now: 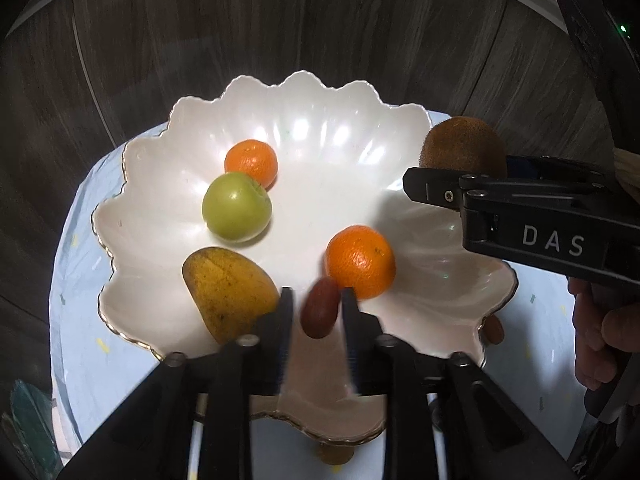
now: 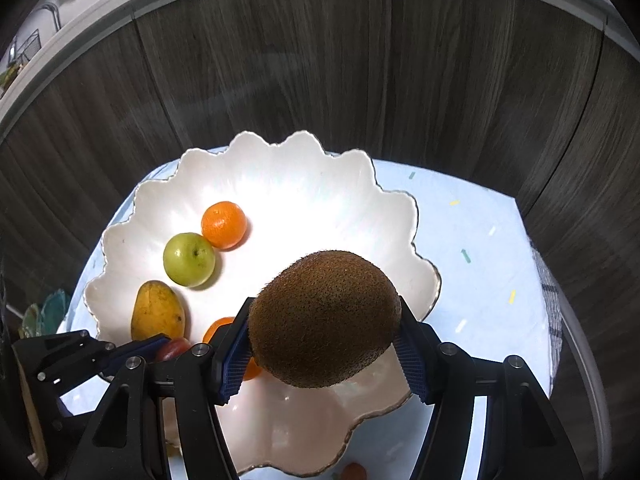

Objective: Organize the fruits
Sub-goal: 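Open both tools to drop the red fruit and kiwi into the bowl, then withdraw both tools from the bowl toward the remaining fruits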

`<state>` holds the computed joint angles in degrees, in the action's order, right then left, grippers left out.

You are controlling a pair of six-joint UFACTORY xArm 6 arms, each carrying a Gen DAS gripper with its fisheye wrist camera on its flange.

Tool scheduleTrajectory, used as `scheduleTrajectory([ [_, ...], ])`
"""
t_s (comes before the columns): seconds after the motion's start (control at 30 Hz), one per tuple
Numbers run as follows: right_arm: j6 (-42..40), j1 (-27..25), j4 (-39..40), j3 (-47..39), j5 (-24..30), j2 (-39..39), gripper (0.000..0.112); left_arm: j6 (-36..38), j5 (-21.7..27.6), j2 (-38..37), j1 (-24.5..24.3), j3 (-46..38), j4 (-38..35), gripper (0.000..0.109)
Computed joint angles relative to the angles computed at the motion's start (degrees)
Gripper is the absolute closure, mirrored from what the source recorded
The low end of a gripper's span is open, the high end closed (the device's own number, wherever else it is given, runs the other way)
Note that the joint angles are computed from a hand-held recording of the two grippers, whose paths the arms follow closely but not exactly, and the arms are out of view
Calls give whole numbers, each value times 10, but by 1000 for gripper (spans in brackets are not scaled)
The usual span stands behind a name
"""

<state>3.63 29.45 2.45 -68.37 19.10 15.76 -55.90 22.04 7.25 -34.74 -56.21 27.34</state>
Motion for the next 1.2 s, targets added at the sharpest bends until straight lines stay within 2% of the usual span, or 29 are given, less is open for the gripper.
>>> scheduleTrajectory([
  [0.1,8,-1,-2,4,-5,1,44,-2,4,-2,-5,-1,12,73],
  [0.2,53,-4,-48,11,-19,-7,29,-5,4,-4,-8,-1,20,64],
  [0.3,77,-7,-72,14,-23,-15,27,-9,7,-8,-10,0,21,56],
  [0.43,89,-7,-79,23,-26,-27,27,-41,18,-16,-11,-2,46,37],
  [0.73,132,-7,-120,51,-35,-67,27,-73,32,-54,-11,19,69,29],
  [1.2,193,0,-186,99,-38,-143,27,-123,75,-121,-32,42,120,27],
])
